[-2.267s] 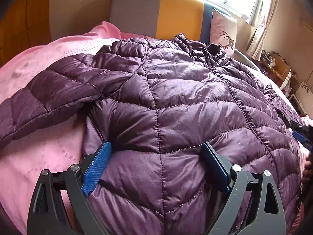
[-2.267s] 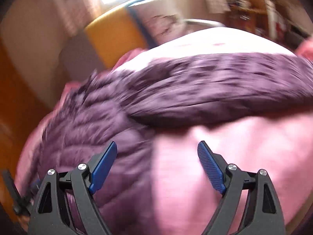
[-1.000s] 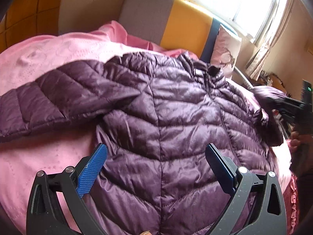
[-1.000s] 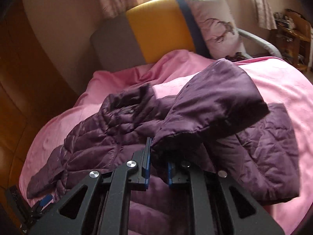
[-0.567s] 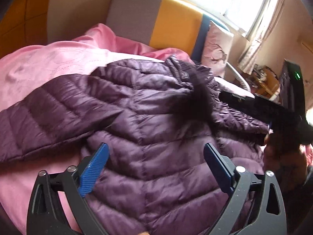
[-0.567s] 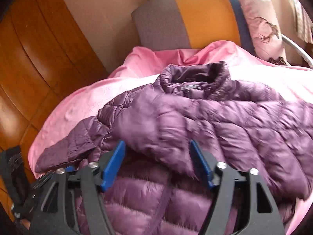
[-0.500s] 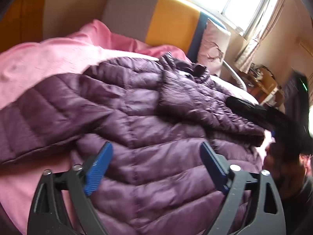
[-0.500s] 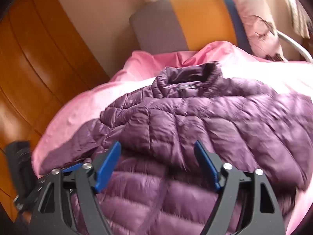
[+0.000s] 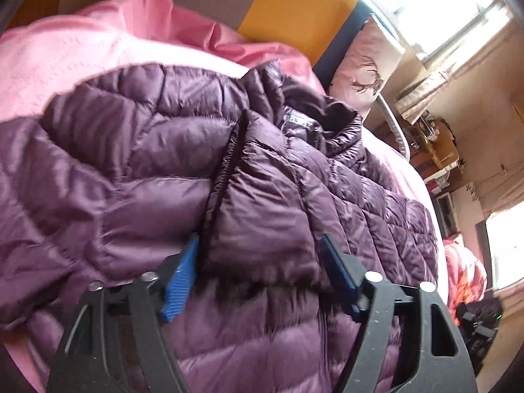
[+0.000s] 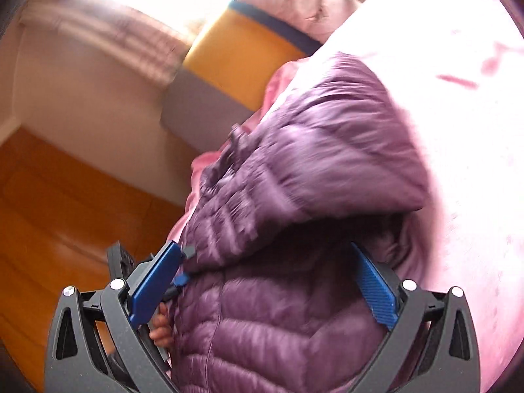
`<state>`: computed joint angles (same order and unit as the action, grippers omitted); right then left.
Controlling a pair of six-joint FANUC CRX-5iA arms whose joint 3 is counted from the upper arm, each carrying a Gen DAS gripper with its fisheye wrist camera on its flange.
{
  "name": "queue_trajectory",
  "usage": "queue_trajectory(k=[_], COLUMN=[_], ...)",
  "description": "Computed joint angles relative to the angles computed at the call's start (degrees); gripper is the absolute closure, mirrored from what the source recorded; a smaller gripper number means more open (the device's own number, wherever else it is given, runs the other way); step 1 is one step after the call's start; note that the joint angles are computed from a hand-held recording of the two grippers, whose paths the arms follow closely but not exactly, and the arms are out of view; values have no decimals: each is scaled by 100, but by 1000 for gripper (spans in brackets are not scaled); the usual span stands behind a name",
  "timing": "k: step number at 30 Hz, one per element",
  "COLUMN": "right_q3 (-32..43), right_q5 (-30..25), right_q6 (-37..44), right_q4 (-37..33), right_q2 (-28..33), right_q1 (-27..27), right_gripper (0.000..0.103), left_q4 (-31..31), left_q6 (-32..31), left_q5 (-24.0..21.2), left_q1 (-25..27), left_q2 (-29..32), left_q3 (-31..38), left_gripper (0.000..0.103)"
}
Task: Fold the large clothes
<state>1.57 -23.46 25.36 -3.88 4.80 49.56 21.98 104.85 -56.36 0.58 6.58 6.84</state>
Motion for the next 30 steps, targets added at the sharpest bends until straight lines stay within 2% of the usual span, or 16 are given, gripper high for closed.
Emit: queue_trajectory(k=[1,2,4,9,12,14,16,17,19,23,27,30], right_q3=[-76,-142,-202,-669,-937,-894,-506,-350,-105,324,1466,2723], right_q5=[135,221,356,1086,1488,1389,733,384,-503,-1560,-2423,-3472], right_q6=[-162,-304,-532,-1711,-2431,-2474,-1682,-1468,-1348,-900,136,787], right_q4=[38,100,203,1055,1409,1328,769,738,1129,2104,2319,2429], right_q2=[10,13,30,-70,-107,-72,-34,-24,-40,43,755,1744], right_q1=[-42,-82,-161,-294,-396,-407,-376,-354,-229,109,292,318], right_gripper=[2,2,2,2,2,4,5,5,5,4,4,5], left_q4=[48,48,33,-402,-708,-1120,-1181,-1268,-1390,-1382,-1622,-1637], left_q6=[47,90,48,272,339,494,518,559,544,472,428,385], left_q5=[-42,-51,84,410,256,-42,-215,-239,-220,-106,-96,-76], left_q1=[23,38,57,177,248,178,164,123,57,15,-116,-111], left_q2=[70,105,12,-510,-687,-664,-590,-581,-590,-648,-693,-740], left_q3=[36,63,-14,-284,-329,-221,-220,-224,-219,-280,-227,-282], left_gripper=[57,78,90,94,94,94,94,94,94,94,94,94])
